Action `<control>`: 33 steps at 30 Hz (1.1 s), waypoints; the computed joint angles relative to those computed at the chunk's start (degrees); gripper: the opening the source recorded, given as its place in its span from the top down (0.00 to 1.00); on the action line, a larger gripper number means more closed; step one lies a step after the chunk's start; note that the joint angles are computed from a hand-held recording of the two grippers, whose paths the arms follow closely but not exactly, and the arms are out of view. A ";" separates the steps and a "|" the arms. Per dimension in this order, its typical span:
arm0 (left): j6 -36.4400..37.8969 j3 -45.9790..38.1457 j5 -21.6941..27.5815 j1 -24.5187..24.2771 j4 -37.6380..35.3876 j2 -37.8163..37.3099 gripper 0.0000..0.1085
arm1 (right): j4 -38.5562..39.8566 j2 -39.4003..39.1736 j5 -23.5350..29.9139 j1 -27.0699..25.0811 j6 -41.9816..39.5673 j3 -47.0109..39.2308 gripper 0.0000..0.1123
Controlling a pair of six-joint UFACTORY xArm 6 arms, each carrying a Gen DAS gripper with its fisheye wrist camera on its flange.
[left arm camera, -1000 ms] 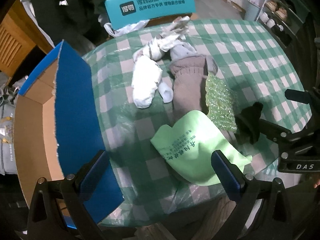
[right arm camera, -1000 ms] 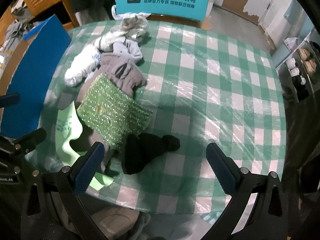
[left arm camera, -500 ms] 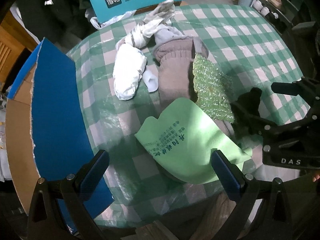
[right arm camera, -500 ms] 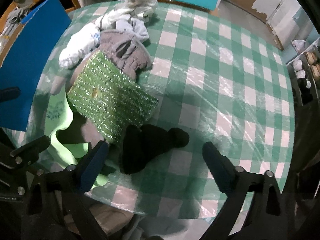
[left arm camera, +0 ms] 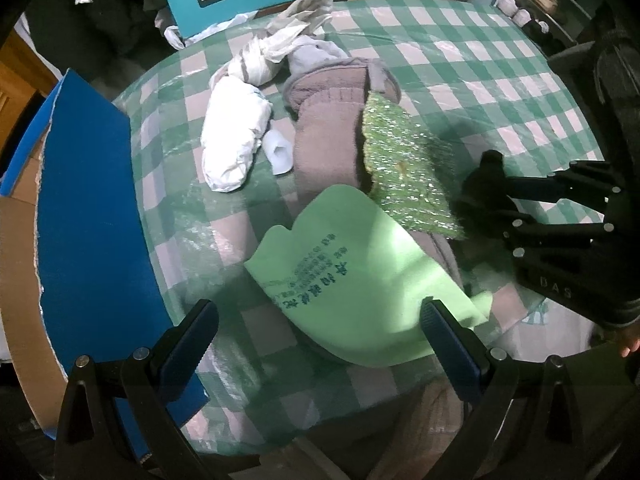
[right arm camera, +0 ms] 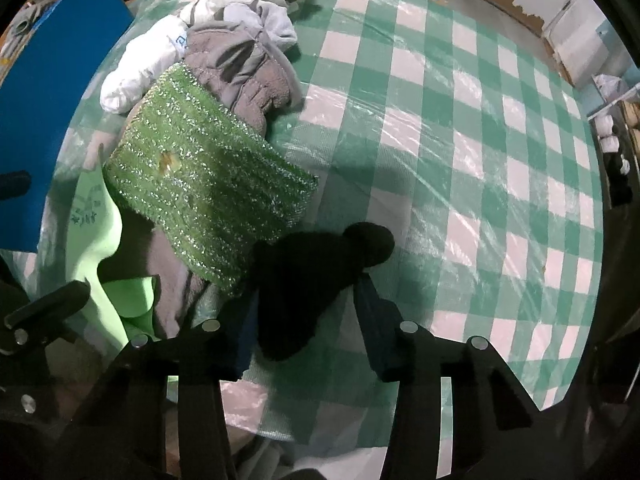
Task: Organize soft objects
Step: 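Close the right tool on the black sock while the left tool grasps the light green cloth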
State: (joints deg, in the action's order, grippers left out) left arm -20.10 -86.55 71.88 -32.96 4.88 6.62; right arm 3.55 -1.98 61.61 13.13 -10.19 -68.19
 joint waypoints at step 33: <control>2.45 -0.91 -0.63 -0.11 -4.68 0.81 0.90 | 4.74 -4.56 2.14 -5.59 -2.82 -0.04 0.77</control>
State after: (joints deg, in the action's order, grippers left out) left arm -17.65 -87.46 71.25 -33.07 0.20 7.42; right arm 8.29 -6.54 63.76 7.54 -13.02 -68.23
